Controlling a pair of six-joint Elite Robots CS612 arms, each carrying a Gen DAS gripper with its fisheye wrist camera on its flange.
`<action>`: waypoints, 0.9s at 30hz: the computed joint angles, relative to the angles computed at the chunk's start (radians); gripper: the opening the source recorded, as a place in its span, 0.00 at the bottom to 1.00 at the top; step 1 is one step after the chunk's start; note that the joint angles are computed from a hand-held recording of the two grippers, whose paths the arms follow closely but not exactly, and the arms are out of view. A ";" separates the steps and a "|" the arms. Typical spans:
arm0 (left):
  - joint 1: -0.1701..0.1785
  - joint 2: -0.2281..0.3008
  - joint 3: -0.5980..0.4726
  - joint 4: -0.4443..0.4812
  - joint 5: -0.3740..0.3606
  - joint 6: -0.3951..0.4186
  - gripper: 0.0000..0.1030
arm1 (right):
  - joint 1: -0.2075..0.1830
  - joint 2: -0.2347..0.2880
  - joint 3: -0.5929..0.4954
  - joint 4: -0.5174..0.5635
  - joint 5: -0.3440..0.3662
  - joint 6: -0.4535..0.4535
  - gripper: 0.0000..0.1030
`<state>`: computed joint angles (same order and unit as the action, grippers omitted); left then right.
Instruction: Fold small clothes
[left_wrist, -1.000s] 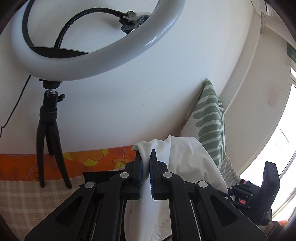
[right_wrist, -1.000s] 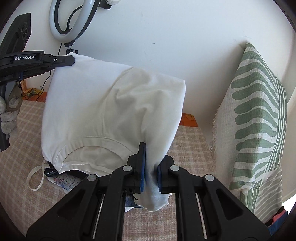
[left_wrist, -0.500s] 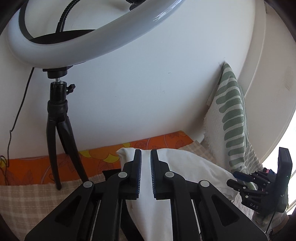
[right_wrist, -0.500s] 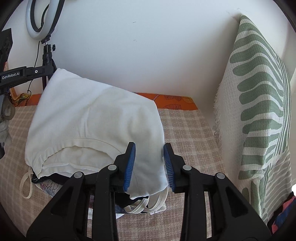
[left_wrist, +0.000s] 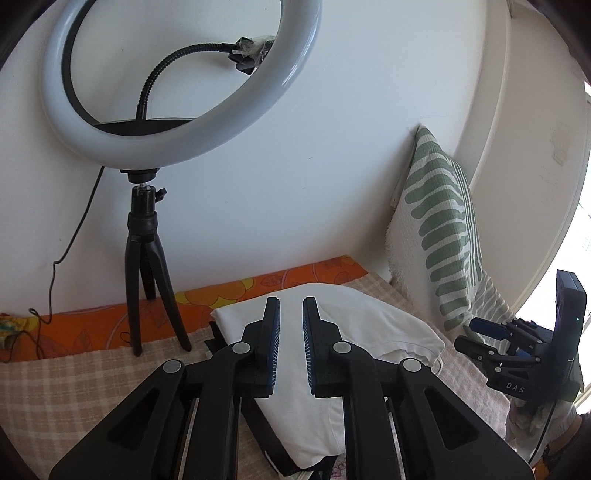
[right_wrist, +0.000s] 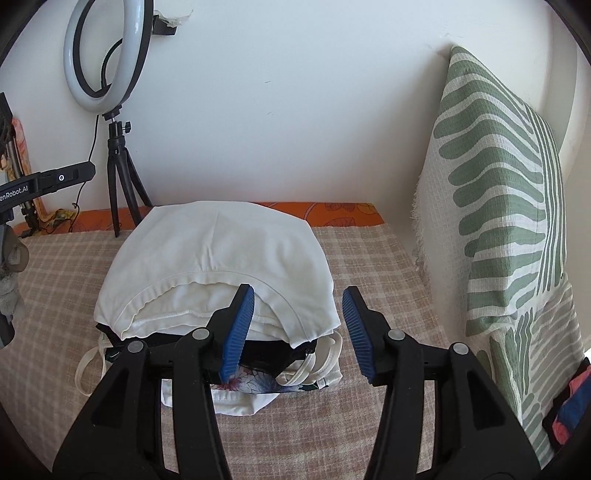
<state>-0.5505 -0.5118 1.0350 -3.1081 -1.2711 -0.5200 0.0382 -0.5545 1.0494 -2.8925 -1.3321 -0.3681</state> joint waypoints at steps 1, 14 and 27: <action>-0.003 -0.009 0.015 -0.008 0.003 0.005 0.10 | -0.001 -0.012 0.018 -0.015 0.002 0.006 0.51; -0.049 -0.138 0.224 -0.143 0.071 0.056 0.34 | 0.003 -0.161 0.245 -0.198 -0.003 0.037 0.54; -0.108 -0.256 0.441 -0.276 0.149 0.104 0.61 | 0.016 -0.272 0.447 -0.370 0.020 0.072 0.77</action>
